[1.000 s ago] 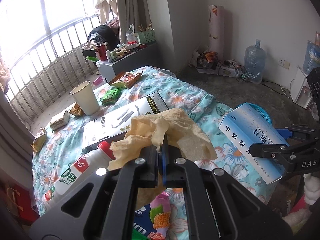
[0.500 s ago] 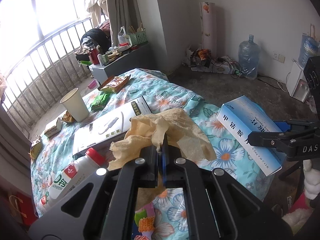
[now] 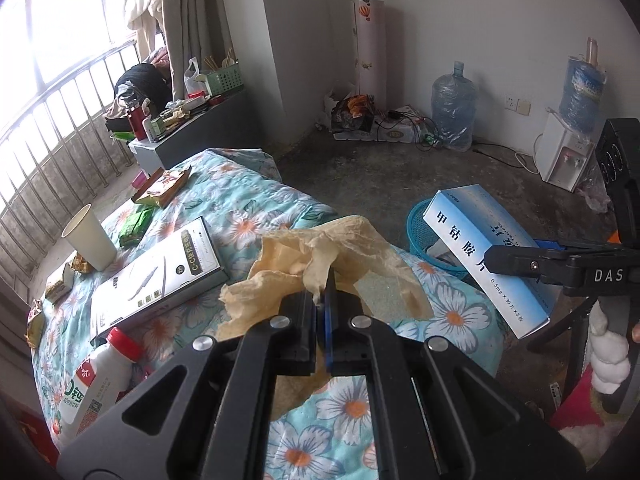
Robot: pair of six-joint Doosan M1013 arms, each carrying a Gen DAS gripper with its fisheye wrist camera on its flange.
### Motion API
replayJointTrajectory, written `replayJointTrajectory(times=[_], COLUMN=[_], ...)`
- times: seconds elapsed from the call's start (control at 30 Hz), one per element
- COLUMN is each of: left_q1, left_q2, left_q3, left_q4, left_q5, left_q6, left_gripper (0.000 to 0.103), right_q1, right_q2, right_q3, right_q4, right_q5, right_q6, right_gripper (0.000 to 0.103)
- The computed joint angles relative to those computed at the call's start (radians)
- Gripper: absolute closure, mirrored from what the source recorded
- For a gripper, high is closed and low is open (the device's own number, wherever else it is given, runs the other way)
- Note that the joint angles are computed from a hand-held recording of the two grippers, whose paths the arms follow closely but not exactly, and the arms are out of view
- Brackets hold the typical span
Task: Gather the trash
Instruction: 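Carry the paper towel and medicine box to the blue wastebasket, then open both tools over the wastebasket, dropping towel and box inside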
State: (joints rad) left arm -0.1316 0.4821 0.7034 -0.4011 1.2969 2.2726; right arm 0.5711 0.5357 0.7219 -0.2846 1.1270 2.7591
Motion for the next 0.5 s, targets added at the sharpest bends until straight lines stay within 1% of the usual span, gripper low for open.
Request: replayJointTrajectory(times=[0.17,0.27,0.33,0.4,0.5], left_q1=[-0.035,-0.061,-0.083,-0.109,-0.147], left_q2=[0.007,0.023,0.044,0.087,0.194], left_q3=[-0.004,-0.030,-0.061,-0.127,-0.298], left_q4=[-0.022,-0.046,-0.059,-0.063,-0.089], left_q5=[0.019,0.042,0.069,0.130,0.274], left_q6=[0.017,0.017,0.019,-0.008,-0.085], left_gripper=[0.102,0.102,0.102,0.102,0.102], right_q1=[-0.018,-0.035,-0.052,-0.072,-0.109], right_q2=[-0.075,-0.125,-0.167,-0.207,-0.256], right_q3=[0.129,0.214,0.285,0.353,0.446], right_q4=[-0.050,-0.097,-0.126,-0.156,-0.172], right_q5=[-0.045,-0.057,-0.084,-0.110,-0.150], right_q6=[0.090,0.158,0.216,0.289,0.393], right_gripper=[0.030,0.030,0.030,0.030,0.030])
